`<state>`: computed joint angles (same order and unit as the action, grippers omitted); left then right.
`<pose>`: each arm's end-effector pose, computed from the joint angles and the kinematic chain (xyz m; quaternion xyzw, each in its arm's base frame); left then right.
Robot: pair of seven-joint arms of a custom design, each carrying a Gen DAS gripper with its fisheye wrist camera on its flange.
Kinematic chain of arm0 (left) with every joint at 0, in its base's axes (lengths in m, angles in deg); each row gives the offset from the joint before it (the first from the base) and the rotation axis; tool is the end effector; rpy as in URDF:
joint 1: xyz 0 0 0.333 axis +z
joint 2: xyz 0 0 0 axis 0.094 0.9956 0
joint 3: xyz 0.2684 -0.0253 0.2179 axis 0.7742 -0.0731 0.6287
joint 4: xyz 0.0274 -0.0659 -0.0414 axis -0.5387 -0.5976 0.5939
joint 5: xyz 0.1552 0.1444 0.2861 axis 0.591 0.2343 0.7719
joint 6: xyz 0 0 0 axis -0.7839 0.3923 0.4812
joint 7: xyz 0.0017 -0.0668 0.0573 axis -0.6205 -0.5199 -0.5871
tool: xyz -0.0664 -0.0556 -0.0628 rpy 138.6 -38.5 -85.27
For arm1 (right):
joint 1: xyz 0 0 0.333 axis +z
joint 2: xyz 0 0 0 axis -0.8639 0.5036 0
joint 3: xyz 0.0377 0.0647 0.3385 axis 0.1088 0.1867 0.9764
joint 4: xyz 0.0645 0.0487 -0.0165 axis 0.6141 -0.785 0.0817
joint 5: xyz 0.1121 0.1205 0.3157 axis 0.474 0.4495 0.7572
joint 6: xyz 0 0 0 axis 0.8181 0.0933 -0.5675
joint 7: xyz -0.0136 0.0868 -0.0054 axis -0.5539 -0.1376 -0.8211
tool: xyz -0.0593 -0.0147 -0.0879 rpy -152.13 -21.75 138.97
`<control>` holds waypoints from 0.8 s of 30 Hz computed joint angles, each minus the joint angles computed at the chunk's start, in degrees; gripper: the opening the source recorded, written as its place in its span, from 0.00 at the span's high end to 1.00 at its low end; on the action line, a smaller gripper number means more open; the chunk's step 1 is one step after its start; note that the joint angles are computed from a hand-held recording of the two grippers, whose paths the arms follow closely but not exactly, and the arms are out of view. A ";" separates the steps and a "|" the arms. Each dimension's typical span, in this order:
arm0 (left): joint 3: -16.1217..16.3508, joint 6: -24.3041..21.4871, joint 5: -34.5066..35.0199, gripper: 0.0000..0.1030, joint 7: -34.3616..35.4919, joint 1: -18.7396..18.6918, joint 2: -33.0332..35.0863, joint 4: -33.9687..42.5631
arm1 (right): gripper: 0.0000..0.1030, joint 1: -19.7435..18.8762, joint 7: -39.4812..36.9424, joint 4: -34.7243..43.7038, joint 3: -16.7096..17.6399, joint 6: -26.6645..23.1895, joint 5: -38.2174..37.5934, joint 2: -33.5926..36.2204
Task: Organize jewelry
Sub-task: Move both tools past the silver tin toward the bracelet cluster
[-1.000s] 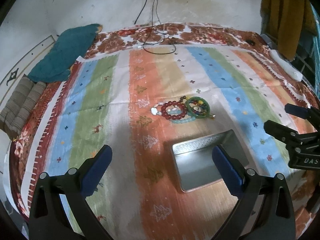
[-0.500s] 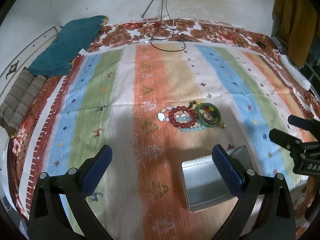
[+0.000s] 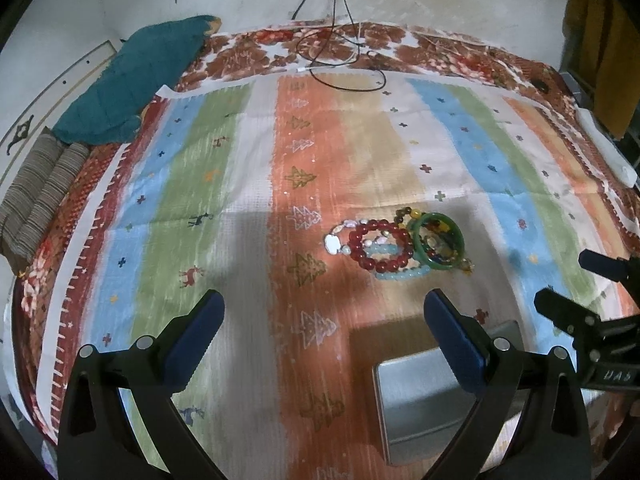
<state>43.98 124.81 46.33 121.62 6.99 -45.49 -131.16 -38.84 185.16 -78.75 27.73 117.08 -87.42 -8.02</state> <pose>0.5933 -0.0388 0.5527 -0.5357 0.7974 -0.2299 0.1562 0.5262 0.2554 0.5561 -0.6181 0.7463 -0.1652 0.1835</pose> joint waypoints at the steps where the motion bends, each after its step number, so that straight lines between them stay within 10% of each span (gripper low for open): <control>1: -0.01 -0.27 0.22 0.05 -0.34 -0.09 0.53 0.63 | 0.04 -0.13 -0.35 -0.05 -0.03 0.27 0.41 0.14; 24: 0.22 -10.32 7.73 0.06 -7.30 -2.00 13.94 15.92 | 0.04 -0.59 -14.93 8.26 -0.30 -1.53 6.72 8.88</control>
<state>44.20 114.49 54.06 114.32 4.99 -31.56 -115.24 -39.43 170.23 -70.49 27.43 115.56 -80.70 0.85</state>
